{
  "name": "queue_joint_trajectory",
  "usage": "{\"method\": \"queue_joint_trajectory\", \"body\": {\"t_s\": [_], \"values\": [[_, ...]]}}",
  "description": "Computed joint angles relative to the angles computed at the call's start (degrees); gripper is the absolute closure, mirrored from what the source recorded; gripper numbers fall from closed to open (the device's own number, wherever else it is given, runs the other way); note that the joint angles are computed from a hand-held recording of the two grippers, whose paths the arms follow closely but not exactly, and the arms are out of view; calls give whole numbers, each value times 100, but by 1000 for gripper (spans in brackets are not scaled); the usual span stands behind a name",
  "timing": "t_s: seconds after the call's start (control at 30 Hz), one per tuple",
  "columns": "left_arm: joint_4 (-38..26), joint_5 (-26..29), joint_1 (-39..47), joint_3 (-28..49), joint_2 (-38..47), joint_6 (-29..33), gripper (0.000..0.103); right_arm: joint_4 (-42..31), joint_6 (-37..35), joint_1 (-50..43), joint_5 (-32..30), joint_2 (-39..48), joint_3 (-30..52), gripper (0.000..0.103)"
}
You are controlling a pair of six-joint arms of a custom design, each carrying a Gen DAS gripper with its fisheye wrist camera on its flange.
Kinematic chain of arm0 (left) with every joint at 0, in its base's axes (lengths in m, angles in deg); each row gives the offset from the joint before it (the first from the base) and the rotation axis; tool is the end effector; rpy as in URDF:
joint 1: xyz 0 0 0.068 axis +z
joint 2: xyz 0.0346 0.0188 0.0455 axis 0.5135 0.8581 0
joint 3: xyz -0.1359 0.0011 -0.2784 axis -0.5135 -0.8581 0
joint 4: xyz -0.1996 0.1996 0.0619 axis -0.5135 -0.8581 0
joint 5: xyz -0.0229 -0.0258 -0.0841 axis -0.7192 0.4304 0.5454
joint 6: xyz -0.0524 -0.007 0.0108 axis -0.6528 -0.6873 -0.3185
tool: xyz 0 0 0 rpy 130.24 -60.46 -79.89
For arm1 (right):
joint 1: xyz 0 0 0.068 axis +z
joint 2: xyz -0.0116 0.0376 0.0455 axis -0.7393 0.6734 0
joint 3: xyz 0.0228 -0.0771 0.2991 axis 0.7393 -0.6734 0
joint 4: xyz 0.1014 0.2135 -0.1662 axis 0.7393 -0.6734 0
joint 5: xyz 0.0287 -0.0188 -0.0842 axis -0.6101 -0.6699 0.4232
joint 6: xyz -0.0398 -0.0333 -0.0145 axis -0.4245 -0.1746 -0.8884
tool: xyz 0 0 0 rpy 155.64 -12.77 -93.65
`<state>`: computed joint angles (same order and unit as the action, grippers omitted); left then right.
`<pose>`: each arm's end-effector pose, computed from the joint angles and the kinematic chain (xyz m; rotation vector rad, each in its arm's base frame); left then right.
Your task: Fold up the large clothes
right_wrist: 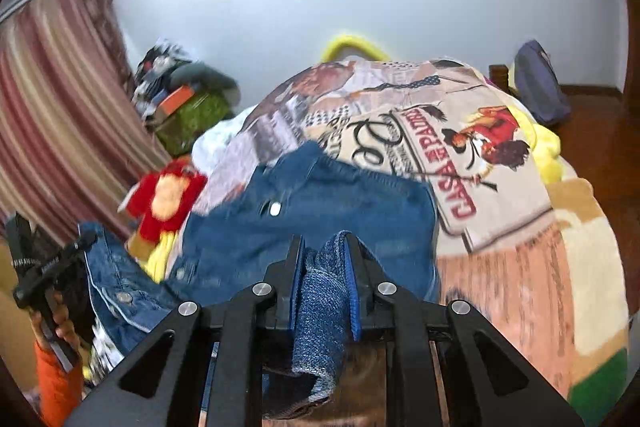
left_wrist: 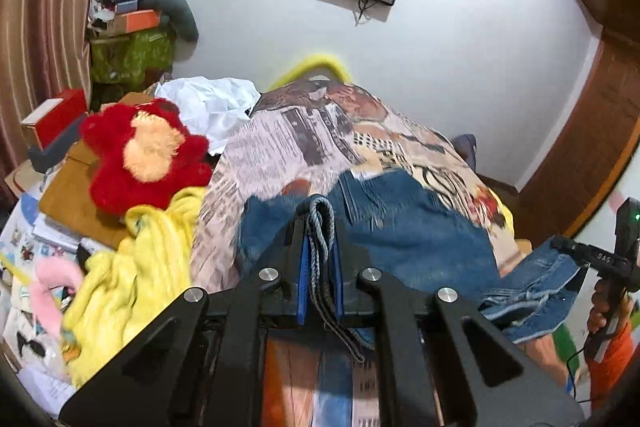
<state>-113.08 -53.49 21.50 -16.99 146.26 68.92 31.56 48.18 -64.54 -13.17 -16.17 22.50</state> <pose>0.3208 -0.0620 0.3608 0.1344 2.2690 -0.4531 0.2461 -0.0591 0.3258 0.3268 2.2826 0.4380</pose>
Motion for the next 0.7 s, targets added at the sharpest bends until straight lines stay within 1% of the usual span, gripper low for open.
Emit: {"method": "queue_joint_trajectory", "body": {"t_s": [0.07,0.13,0.27,0.4,0.47,0.5,0.6,0.63,0.67,0.7], "values": [[37,-47,-14,394,515,-75,93,194,121,-11,35,576,341,88],[82,-158,-39,793,1065,-113,93,456,191,66,255,1138,684,88],[84,-448,-123,1602,2237,-213,93,728,154,255,709,2203,1299,87],[-31,-662,-182,2205,3293,-318,93,975,-9,457,1200,3049,1547,87],[-103,-826,-236,2489,3783,-353,93,1028,-50,494,1345,3478,1683,87],[-106,-934,-261,2568,3947,-346,93,1101,-63,493,1393,3643,1683,87],[-54,-1576,-355,2766,4368,-249,93,1219,-235,504,1647,4043,1759,87],[-6,-1628,-339,2782,4449,-186,93,1261,-296,505,1735,4107,1763,87],[-13,-1558,-305,2824,4512,-168,93,1317,-359,504,1795,4134,1744,87],[-34,-1528,-285,2848,4534,-171,93,1463,-468,527,2096,4106,1661,87]]}}
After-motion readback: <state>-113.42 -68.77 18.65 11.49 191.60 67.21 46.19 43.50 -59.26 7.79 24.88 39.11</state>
